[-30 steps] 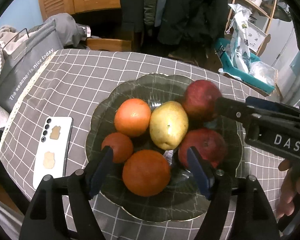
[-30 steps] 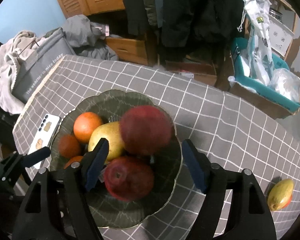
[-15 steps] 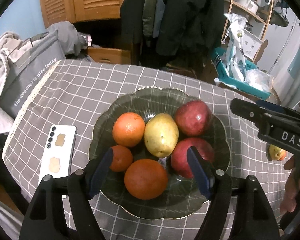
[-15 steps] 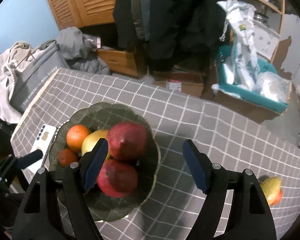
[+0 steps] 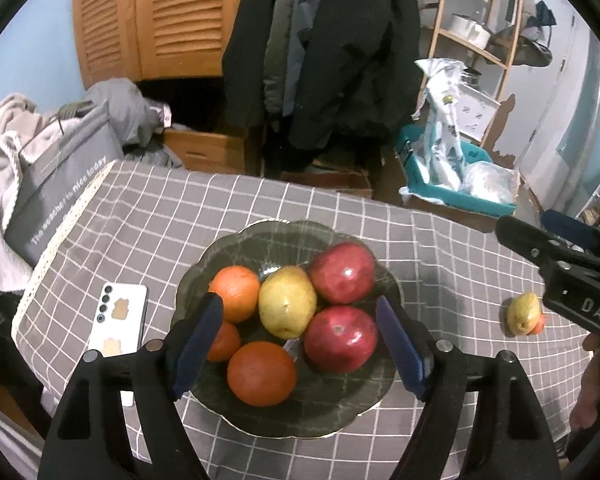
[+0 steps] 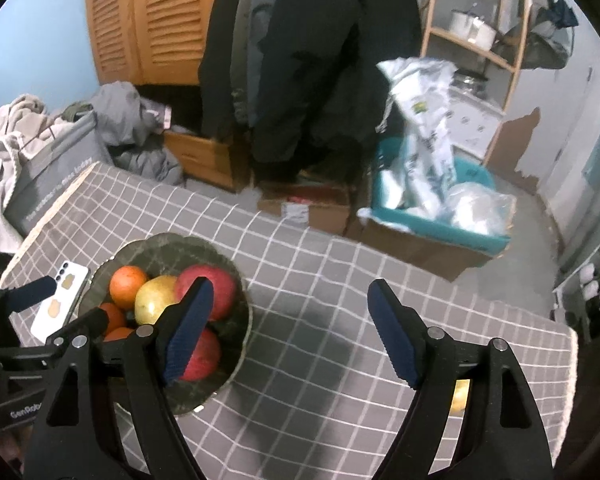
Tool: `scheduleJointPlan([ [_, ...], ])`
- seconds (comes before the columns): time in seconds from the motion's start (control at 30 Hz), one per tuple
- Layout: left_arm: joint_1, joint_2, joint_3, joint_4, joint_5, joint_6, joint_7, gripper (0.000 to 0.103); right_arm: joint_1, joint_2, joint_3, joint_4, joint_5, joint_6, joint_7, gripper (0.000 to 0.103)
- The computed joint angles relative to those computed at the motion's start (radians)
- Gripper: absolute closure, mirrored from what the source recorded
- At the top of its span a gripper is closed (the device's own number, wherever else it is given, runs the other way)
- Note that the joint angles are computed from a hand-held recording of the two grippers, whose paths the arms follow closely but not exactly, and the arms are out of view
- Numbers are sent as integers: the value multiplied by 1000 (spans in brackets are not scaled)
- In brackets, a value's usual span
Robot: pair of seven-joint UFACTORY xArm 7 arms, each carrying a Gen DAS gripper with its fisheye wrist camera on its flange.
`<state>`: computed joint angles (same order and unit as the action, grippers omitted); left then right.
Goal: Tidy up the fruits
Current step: 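Withdraw both tools from the plate toward the pear and tangerine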
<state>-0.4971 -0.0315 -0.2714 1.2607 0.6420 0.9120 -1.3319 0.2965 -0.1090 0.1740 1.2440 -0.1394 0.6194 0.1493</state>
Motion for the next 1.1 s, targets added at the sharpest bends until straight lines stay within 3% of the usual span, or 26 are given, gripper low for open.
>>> scheduleJointPlan([
  [0.4, -64, 50, -18, 131, 86, 57, 8, 15, -57, -156, -14, -81, -1, -1, 2, 17],
  [1.1, -228, 232, 37, 403, 115, 99, 85, 8, -174, -366, -79, -225, 50, 18, -55, 15],
])
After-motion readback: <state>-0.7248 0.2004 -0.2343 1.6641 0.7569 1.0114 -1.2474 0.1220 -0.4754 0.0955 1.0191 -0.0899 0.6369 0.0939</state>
